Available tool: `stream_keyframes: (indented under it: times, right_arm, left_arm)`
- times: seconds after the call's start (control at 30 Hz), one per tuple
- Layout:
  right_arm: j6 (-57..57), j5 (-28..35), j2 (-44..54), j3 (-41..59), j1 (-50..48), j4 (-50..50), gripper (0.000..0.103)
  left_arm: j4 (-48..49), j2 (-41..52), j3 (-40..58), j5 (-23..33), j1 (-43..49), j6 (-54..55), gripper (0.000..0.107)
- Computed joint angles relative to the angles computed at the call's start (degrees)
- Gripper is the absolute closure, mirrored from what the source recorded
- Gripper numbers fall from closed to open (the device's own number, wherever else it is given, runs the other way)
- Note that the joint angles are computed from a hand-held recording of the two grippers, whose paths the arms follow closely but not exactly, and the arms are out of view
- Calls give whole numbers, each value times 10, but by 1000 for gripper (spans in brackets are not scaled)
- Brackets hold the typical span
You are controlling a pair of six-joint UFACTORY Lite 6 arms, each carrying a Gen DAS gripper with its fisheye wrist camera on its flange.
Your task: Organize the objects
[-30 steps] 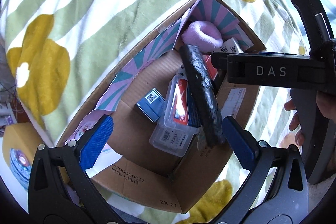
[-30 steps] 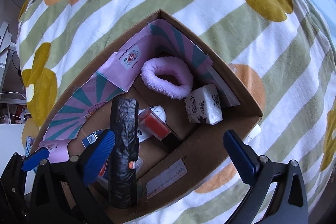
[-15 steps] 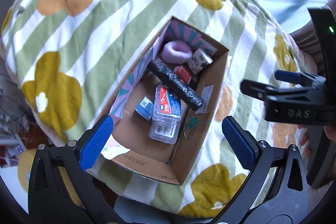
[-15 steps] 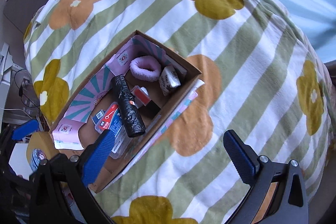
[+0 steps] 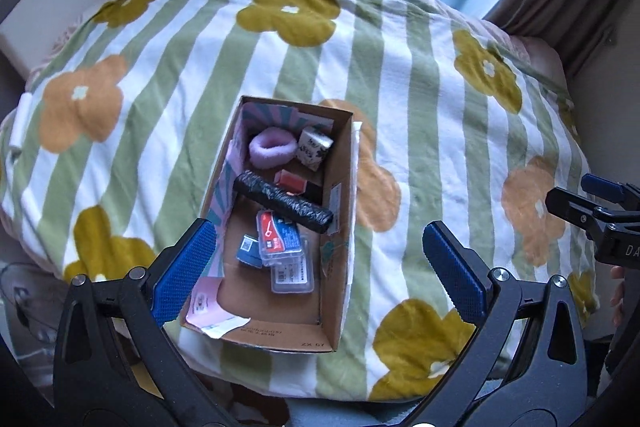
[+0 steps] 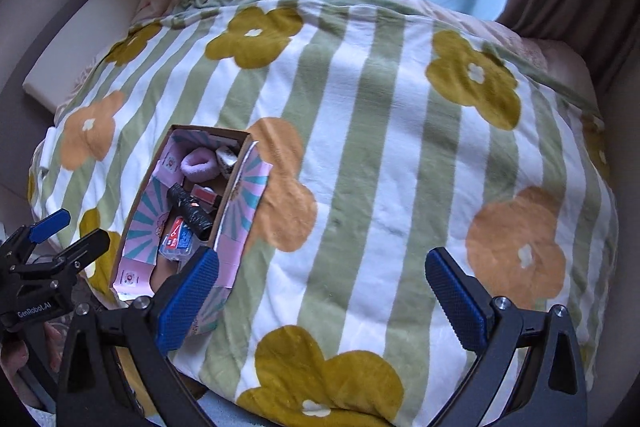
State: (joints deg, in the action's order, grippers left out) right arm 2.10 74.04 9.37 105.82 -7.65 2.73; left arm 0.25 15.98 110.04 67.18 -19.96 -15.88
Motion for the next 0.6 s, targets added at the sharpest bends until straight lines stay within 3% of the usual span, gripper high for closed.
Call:
stream_keyframes:
  times: [0.27, 0.6]
  right_arm:
    - [1, -44, -143, -175, -84, 0, 0]
    - [2, -44, -184, -199, -122, -7, 0]
  left_arm:
    - [37, 28, 28, -10, -89, -15, 4]
    - [24, 44, 48, -18, -124, -23, 4]
